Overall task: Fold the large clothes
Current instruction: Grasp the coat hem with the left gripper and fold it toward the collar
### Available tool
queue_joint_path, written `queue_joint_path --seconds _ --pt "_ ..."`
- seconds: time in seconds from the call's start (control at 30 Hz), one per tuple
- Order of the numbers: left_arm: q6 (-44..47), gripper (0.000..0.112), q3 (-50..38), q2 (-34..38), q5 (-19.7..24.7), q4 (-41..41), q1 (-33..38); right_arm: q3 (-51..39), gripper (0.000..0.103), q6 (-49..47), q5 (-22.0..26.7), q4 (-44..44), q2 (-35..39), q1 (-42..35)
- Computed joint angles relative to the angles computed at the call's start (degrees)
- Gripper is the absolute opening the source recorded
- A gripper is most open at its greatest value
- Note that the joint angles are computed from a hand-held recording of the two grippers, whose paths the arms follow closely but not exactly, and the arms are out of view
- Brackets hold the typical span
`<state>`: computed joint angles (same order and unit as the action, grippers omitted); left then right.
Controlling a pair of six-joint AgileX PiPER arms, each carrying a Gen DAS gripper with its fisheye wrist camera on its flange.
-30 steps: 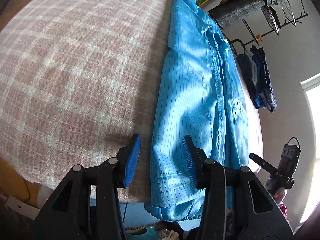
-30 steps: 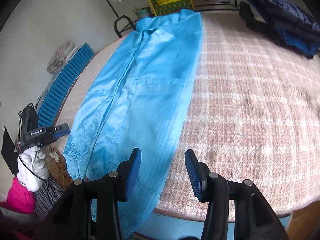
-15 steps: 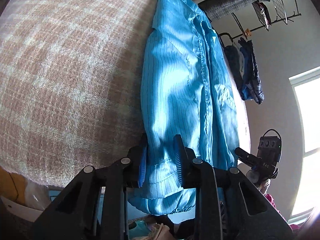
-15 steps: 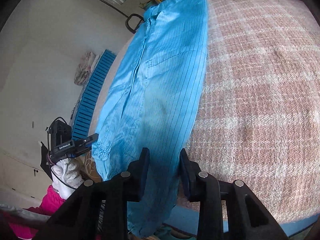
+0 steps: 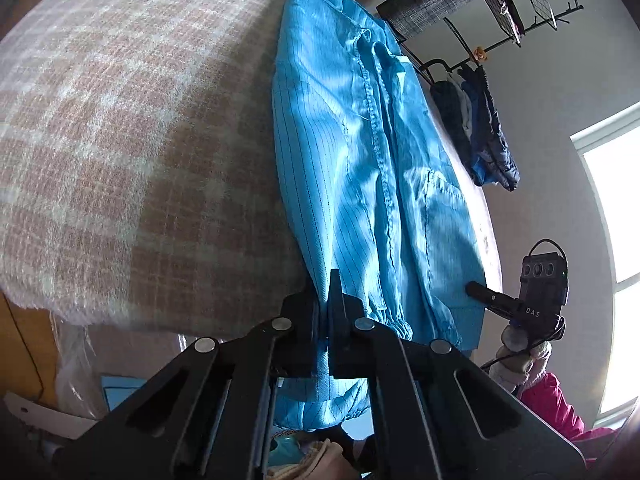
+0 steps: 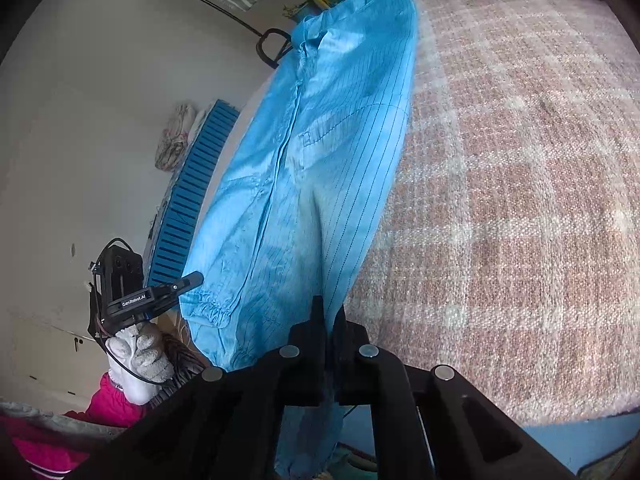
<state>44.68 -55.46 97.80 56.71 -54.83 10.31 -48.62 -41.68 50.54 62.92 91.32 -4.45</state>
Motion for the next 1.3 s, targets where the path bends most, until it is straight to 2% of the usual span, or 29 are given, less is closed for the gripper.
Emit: queue_joint_path --seconds 0.07,0.2,0.4,0.63,0.87,1.03,1.3 --pt "0.51 0.000 1.93 -1.78 1.10 0.12 0.53 1.05 0.000 -0.12 1.79 -0.39 -1.65 -0.90" --pt "-0.70 0.000 1.93 -2.05 2.77 0.37 0.97 1.76 0.000 0.64 2.15 -0.91 -1.60 -1.44" --pt "-3.43 0.000 -6.30 -1.46 6.75 -1.34 1.51 -0.58 0.000 -1.15 4.69 2.65 -1.07 -3.51" --pt "-8.17 0.000 -18.26 2.33 5.57 -2.29 -1.92 -9.75 0.000 -0.37 5.58 4.10 1.02 -3.56" --pt "-13.70 0.000 -30.93 11.18 3.24 -0.21 -4.83 -22.31 0.000 4.70 2.56 0.66 8.07 -0.77" --pt "-19.54 0.000 -41.56 18.76 1.94 3.51 -7.36 -30.75 0.000 8.87 0.61 -4.85 14.02 0.21" --pt "-30.49 0.000 -60.47 32.88 4.68 10.17 -9.32 -44.51 0.000 17.33 -0.13 -12.30 25.05 0.68"
